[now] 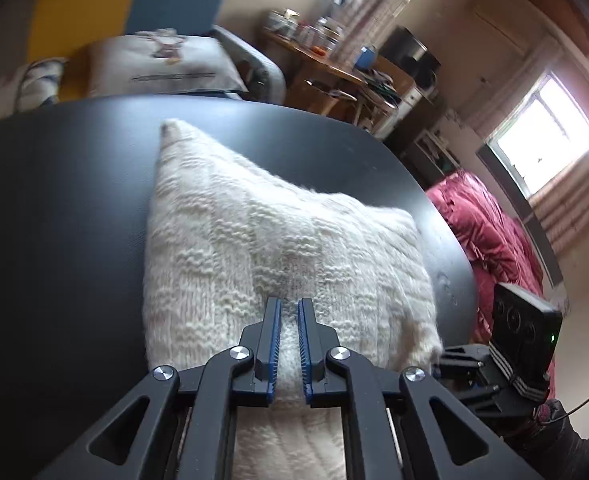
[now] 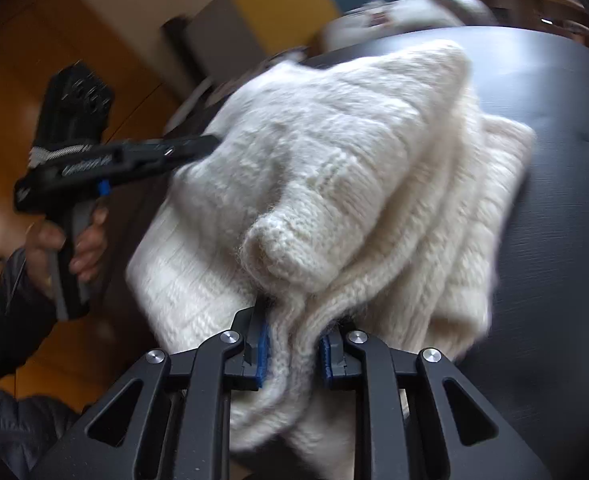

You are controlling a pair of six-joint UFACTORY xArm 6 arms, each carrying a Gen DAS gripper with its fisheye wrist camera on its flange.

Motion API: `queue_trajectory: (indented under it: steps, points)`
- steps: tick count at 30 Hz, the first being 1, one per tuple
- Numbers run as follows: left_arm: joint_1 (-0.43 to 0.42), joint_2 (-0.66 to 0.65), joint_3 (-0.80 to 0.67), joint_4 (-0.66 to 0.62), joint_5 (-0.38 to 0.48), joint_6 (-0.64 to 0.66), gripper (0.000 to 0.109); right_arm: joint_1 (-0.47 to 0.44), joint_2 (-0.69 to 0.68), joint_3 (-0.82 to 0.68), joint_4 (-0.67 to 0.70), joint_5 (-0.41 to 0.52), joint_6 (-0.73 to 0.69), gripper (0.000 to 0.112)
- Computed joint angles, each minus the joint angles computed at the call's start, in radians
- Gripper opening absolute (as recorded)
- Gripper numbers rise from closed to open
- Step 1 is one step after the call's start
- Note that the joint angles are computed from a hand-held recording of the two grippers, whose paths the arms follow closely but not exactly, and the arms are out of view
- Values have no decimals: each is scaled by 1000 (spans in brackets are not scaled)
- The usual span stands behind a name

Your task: Fold clothes

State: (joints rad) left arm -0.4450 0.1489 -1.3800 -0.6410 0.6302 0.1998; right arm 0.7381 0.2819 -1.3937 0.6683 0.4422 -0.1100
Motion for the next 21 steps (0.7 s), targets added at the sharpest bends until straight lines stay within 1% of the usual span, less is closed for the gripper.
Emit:
queue_trajectory:
  steps: [3,5,7,9,10,11,12,13,14,15,18,21]
  points:
    - [11,-79,93,-34,-10,34,7,21,-10,-3,-38,19,26,21]
    - [0,-114,129,-26,-35,39,8,20,-28,15,-61,18,66,21]
    - [-20,-136,145,-10,-65,46,9,5,-52,33,-45,27,90,24]
    - [-41,-148,152,20,-97,49,10,-10,-71,46,-98,8,158,37]
    - [-54,-149,151,37,-113,51,11,-6,-90,65,-122,-18,192,39]
    - [-63,-146,147,54,-125,50,12,-6,-103,77,-146,-41,224,43]
    - [-71,-142,141,70,-135,48,12,-10,-107,78,-162,-65,246,51]
    - [-75,-135,132,98,-140,32,14,-11,-119,92,-173,-101,266,53]
    - [-78,-126,121,130,-142,12,15,-15,-117,89,-193,-130,291,53]
    - [-81,-117,110,163,-144,-9,15,-24,-96,60,-224,-139,318,53]
    - [-78,-82,72,236,-125,-82,16,-41,-83,36,-284,-132,369,54]
    - [-75,-69,77,216,-130,-88,17,-58,-62,2,-343,-117,426,54]
